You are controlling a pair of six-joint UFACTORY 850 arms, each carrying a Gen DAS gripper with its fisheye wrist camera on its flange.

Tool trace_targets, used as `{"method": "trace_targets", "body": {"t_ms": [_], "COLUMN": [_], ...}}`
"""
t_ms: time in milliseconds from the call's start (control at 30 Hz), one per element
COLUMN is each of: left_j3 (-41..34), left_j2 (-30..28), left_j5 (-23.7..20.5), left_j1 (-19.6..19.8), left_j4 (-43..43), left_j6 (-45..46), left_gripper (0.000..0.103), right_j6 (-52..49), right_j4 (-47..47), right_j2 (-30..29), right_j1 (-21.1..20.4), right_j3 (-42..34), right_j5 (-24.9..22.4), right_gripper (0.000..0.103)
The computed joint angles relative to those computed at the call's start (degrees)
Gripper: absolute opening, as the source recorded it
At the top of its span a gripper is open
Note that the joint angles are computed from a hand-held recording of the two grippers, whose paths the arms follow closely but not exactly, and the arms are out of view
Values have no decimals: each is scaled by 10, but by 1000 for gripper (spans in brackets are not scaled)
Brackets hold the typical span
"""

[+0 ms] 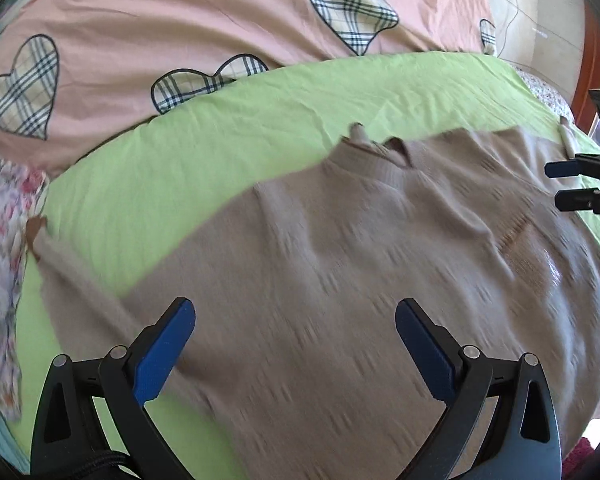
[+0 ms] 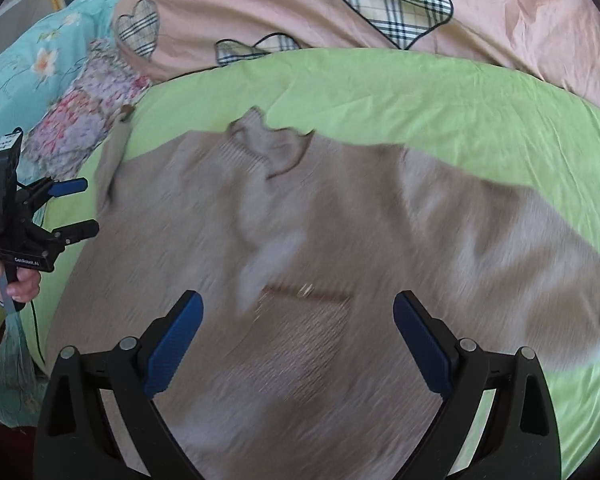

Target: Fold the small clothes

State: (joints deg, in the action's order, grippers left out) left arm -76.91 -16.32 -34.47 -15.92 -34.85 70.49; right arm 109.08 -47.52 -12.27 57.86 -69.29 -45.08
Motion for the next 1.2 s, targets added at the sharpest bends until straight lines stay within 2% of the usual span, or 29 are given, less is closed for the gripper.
{"method": "trace_targets", "body": {"t_ms": [100, 333, 400, 467, 500, 533, 567, 600, 667, 700, 733, 767, 900, 1033, 1133, 1200], "left_j3": [-113, -343, -395, -423, -420, -404, -382, -360, -330, -320, -315, -307, -215, -167, -194, -226], "left_j2": [-85, -256, -297, -320, -321, -313, -302, -289, -272, -266, -262, -257, -196, -155, -161, -176], "left_j5": [-65, -149, -178, -213, -216, -207, -194, -186, -176, -172, -170, -165, -69, -1, 27, 28], "left_j1": [-7, -31, -37, -40, -41, -42, -43, -42, -39, -37, -34, -31, -23, -19, -24, -25], "left_j4": [18, 83, 101, 95, 91, 86, 77, 63, 41, 31, 25, 17, -28, -61, -55, -36], "left_j6": [-29, -107, -125, -118, -105, -90, -62, -33, 8, 21, 23, 24, 75, 98, 61, 29], "left_gripper": [101, 101, 100, 97, 96, 92, 82, 75, 47, 36, 16, 10, 8, 7, 7, 7], "right_j6": [-58, -179, -219, -277, -301, -319, -336, -361, -361, -359, -355, -348, -294, -174, -132, -137], "right_j4": [14, 5, 16, 54, 75, 92, 111, 139, 133, 133, 139, 138, 83, 8, -22, -28], "right_j2": [9, 3, -7, -18, -22, -25, -27, -30, -35, -30, -25, -22, -22, -6, 6, -10], "right_j1": [-48, -128, -147, -169, -178, -184, -189, -194, -187, -183, -181, -177, -145, -117, -118, -126], "right_j3": [9, 7, 3, 0, 2, 4, 7, 9, 8, 13, 18, 19, 10, 4, 1, -21], "right_j5": [29, 72, 73, 84, 96, 107, 116, 124, 106, 109, 116, 113, 39, -59, -95, -115], "right_gripper": [96, 96, 96, 96, 96, 96, 90, 73, 57, 39, 29, 13, 9, 8, 7, 7]}}
